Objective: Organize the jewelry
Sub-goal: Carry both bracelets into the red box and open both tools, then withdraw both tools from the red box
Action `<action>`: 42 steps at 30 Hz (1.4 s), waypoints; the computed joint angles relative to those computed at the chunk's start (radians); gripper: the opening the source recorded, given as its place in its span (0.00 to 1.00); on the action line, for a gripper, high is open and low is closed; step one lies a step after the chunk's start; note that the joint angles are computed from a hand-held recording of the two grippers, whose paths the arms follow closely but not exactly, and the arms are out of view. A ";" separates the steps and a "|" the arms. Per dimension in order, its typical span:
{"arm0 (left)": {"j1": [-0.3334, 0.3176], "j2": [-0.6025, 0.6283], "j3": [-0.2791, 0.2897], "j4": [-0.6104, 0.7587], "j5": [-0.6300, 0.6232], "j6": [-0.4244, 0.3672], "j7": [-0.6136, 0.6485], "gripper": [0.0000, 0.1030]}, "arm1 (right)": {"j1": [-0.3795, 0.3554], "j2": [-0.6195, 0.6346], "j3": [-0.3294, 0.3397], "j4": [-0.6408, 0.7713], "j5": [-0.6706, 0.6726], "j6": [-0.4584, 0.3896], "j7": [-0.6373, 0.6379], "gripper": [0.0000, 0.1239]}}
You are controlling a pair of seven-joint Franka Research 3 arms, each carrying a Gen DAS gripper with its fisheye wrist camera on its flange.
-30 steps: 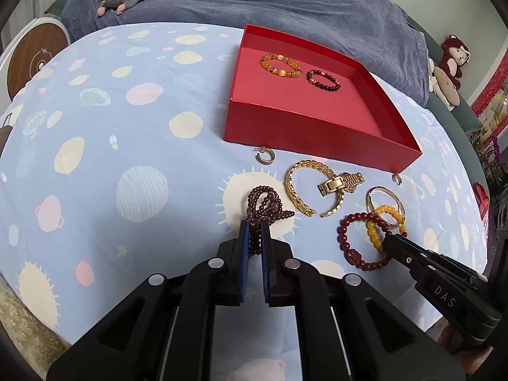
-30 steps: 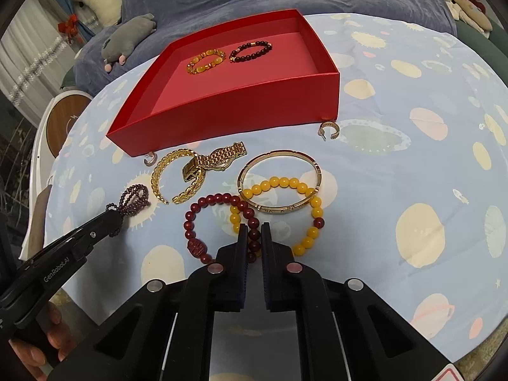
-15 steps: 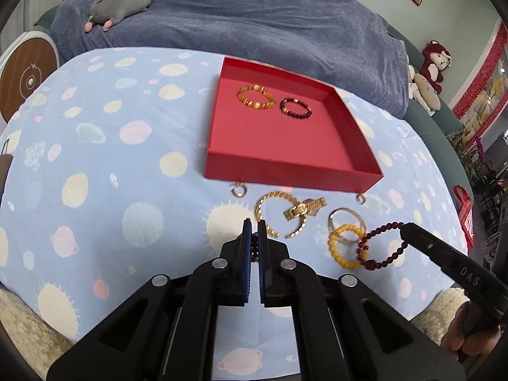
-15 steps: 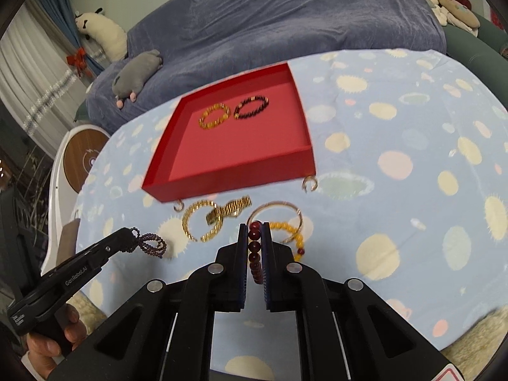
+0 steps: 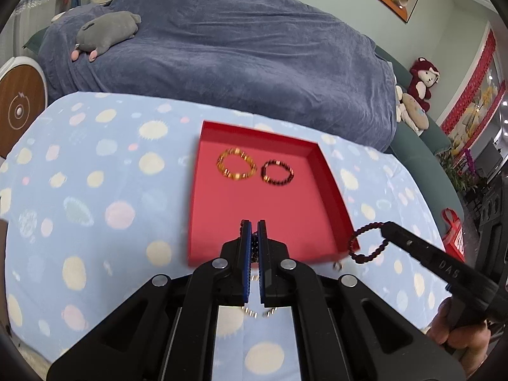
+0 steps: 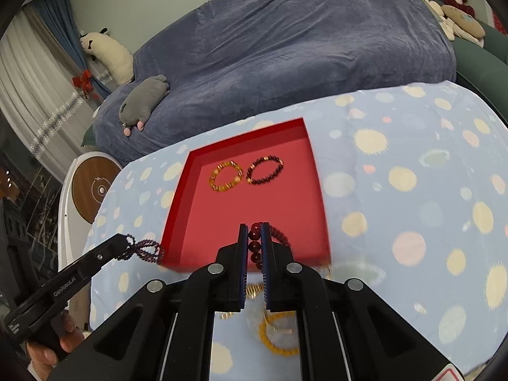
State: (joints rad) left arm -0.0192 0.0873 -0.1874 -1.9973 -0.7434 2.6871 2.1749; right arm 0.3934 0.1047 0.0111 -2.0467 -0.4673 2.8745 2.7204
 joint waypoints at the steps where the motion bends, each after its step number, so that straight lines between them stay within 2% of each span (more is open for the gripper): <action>1: -0.004 0.022 -0.001 0.026 0.013 0.004 -0.011 0.03 | -0.005 0.020 0.002 0.025 0.015 0.002 -0.021 0.06; 12: 0.017 0.303 -0.067 0.314 0.253 -0.039 -0.224 0.03 | -0.010 0.297 -0.002 0.316 0.320 -0.040 -0.329 0.06; 19: 0.029 0.414 -0.089 0.404 0.403 -0.055 -0.340 0.04 | 0.044 0.376 -0.083 0.391 0.369 -0.133 -0.374 0.07; 22: 0.045 0.422 -0.102 0.396 0.428 -0.032 -0.369 0.08 | 0.084 0.366 -0.135 0.376 0.310 -0.149 -0.332 0.14; 23: 0.050 0.419 -0.105 0.386 0.434 -0.019 -0.376 0.18 | 0.091 0.361 -0.145 0.369 0.293 -0.149 -0.317 0.17; 24: 0.053 0.414 -0.105 0.376 0.443 -0.004 -0.387 0.34 | 0.097 0.356 -0.155 0.360 0.276 -0.143 -0.300 0.25; 25: 0.054 0.399 -0.104 0.350 0.448 0.027 -0.402 0.42 | 0.110 0.341 -0.173 0.339 0.249 -0.129 -0.267 0.31; 26: 0.066 0.386 -0.114 0.329 0.444 0.052 -0.403 0.49 | 0.118 0.327 -0.185 0.318 0.225 -0.113 -0.239 0.33; 27: 0.079 0.377 -0.126 0.312 0.437 0.069 -0.396 0.53 | 0.127 0.306 -0.194 0.292 0.201 -0.098 -0.212 0.34; 32: 0.144 0.282 -0.173 0.188 0.379 0.129 -0.332 0.55 | 0.147 0.197 -0.210 0.164 0.076 -0.053 -0.089 0.34; 35: 0.183 0.208 -0.197 0.100 0.291 0.138 -0.257 0.55 | 0.156 0.119 -0.206 0.077 -0.019 -0.051 0.000 0.34; 42: 0.143 0.056 -0.134 -0.095 0.168 0.150 -0.172 0.55 | 0.129 -0.029 -0.128 -0.106 -0.133 -0.073 0.149 0.34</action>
